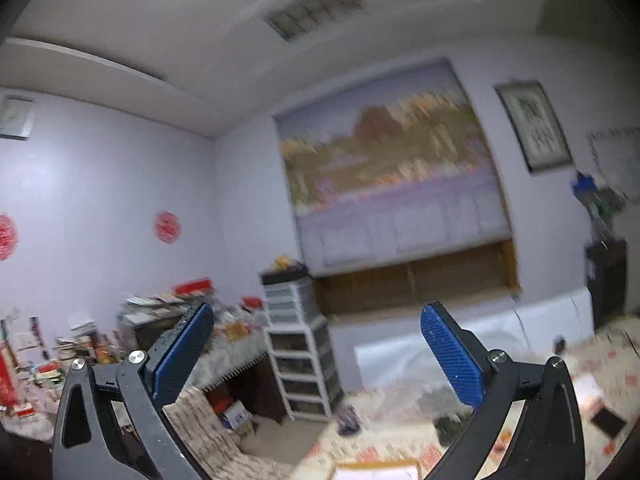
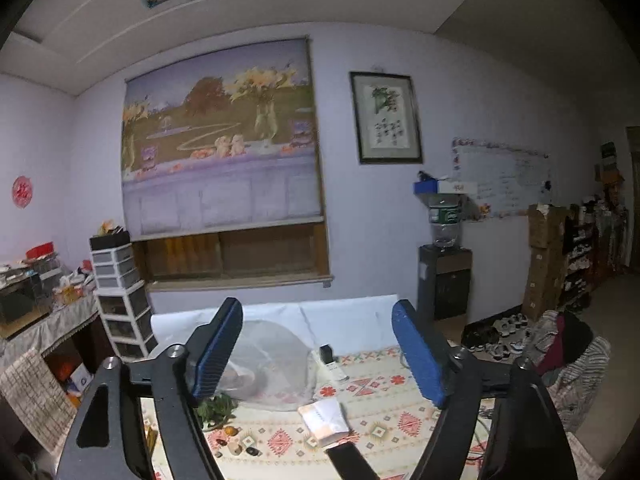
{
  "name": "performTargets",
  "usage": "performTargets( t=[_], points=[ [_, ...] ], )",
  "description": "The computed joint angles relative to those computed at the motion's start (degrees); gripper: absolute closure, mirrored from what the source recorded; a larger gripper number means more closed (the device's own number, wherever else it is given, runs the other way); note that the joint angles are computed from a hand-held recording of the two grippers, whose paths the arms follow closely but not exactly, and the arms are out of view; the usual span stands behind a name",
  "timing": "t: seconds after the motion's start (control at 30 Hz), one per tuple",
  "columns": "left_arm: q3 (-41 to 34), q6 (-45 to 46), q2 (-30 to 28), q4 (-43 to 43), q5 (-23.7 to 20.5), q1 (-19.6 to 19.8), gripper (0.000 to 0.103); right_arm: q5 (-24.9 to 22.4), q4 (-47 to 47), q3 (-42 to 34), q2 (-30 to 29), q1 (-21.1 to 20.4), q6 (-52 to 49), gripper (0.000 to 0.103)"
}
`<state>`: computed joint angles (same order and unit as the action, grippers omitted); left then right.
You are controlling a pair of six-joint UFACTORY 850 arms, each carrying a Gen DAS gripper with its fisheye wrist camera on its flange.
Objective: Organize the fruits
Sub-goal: 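Swing back to the table and grasp a dark cherry with the right tool, then grasp the square beige cake with the left tool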
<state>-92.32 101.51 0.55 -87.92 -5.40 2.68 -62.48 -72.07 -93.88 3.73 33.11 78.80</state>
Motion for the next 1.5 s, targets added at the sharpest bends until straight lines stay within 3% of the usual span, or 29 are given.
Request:
performTargets(
  t=[0.1,0.2,0.3,0.4,0.47,0.57,0.73,0.8,0.87,0.97,1.07,1.17,1.3,1.37,1.5],
  points=[
    [3.4,-12.2,-0.98,14.48,-2.13,-2.29,0.0,7.61,5.73,5.81,0.25,-3.96,0.05,0.014],
    [5.85,-21.57,-3.61,25.48,-7.76,-4.87,0.0,17.76,12.84,12.41,-1.26,-8.49,0.3,0.014],
    [6.75,-24.76,-7.41,27.68,-14.5,-6.27,0.0,27.8,20.03,17.19,-5.38,-12.62,-1.77,0.014],
    [2.92,-32.01,-14.91,30.15,-24.61,-6.65,0.0,37.04,28.25,19.31,-10.13,-16.09,-5.48,0.015],
    [-0.99,-39.26,-21.08,33.37,-28.55,-7.18,0.0,42.01,39.88,18.58,-15.09,-18.47,-14.43,0.021],
    [-3.62,-44.96,-26.92,36.89,-28.52,-8.29,0.0,44.34,54.0,16.27,-20.84,-20.52,-26.94,0.026],
    [-7.56,-53.57,-34.77,44.77,-29.87,-10.49,0.001,43.86,62.35,10.59,-29.66,-21.37,-38.39,0.04],
    [-11.58,-57.11,-38.71,47.38,-32.72,-10.82,0.009,43.9,63.29,8.6,-32.22,-21.42,-40.9,0.044],
    [-15.36,-59.4,-41.7,48.2,-36.03,-10.64,0.024,44.15,62.23,6.43,-34.46,-21.36,-42.05,0.044],
    [-20.22,-63.28,-45.72,49.06,-38.81,-10.57,0.029,43.37,62.94,3.6,-37.18,-21.64,-44.58,0.044],
    [-22.85,-65.39,-47.67,49.4,-39.63,-11.06,0.029,43.08,64.26,1.98,-38.92,-22.08,-46.92,0.045],
    [-25.66,-67.99,-49.65,51.2,-40.22,-11.94,0.029,44.58,64.4,1.95,-39.58,-22.23,-47.77,0.052],
    [-28.04,-70.33,-51.93,54.02,-40.44,-13.58,0.029,45.23,61.06,1.2,-40.44,-21.57,-46.19,0.071],
    [-28.57,-71.28,-52.7,55.36,-40.06,-14.34,0.029,45.63,58.42,1.44,-40.4,-21.33,-43.8,0.073],
    [-29.31,-73.92,-53.94,59.55,-38.44,-15.77,0.029,47.36,66.78,3.01,-39.19,-22.23,-50.4,0.073]
  ],
)
